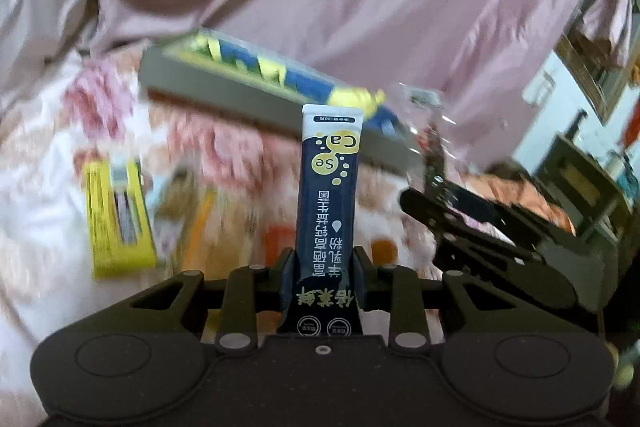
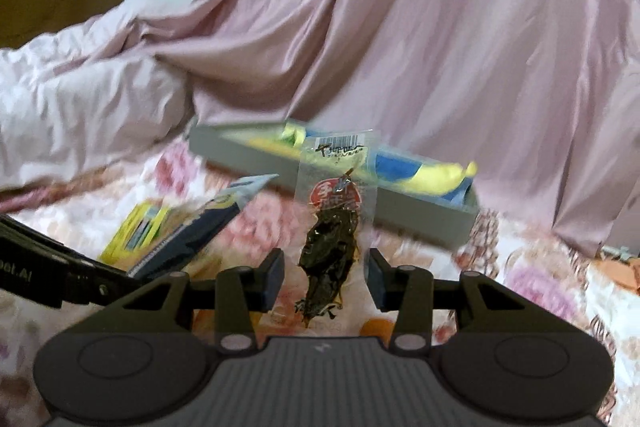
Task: Organize snacks
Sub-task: 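Lift both held snacks and carry them over the grey tray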
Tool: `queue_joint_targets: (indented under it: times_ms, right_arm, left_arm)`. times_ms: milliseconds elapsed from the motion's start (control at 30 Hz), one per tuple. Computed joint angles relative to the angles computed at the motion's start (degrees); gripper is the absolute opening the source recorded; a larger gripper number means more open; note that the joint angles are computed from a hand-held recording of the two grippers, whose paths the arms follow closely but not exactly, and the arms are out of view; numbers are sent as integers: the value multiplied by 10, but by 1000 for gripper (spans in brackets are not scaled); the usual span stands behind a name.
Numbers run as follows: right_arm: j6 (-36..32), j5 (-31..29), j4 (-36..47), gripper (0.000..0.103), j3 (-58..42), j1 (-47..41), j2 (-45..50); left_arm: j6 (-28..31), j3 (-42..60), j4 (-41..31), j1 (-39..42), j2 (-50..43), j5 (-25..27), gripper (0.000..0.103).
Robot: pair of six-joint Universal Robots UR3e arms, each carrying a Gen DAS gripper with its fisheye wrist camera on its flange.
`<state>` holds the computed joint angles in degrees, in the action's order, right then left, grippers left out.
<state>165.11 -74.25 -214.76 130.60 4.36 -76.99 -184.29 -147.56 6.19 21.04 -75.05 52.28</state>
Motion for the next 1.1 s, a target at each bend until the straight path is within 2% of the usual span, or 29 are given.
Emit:
queue_joint_targets:
  times_ms: [167,267,400,633,867,1100]
  right_arm:
    - [43,-19,-67,48,-58,-5,61]
    - [65,-28,-85,48,-98,-7,95]
    - [100,-44,-92,48,-155,-5,136]
    - [125,-47,-96,48,-224,-17,184]
    - [131,-50,-78,48,-293,-26,227]
    - [137,-53,1,48,-372,-26,259]
  left_arm:
    - [-95,113,90,-66,-118,75,32]
    - [-128,199,99,-105,-180,127,32]
    - [-144,314,88,-145,-253,182,32]
    - [-169,522,20,-197,-378,258,32]
    - [-184,696,-61,-232,-484,307,32]
    - [-177,785,-137,-244,-538,325,32]
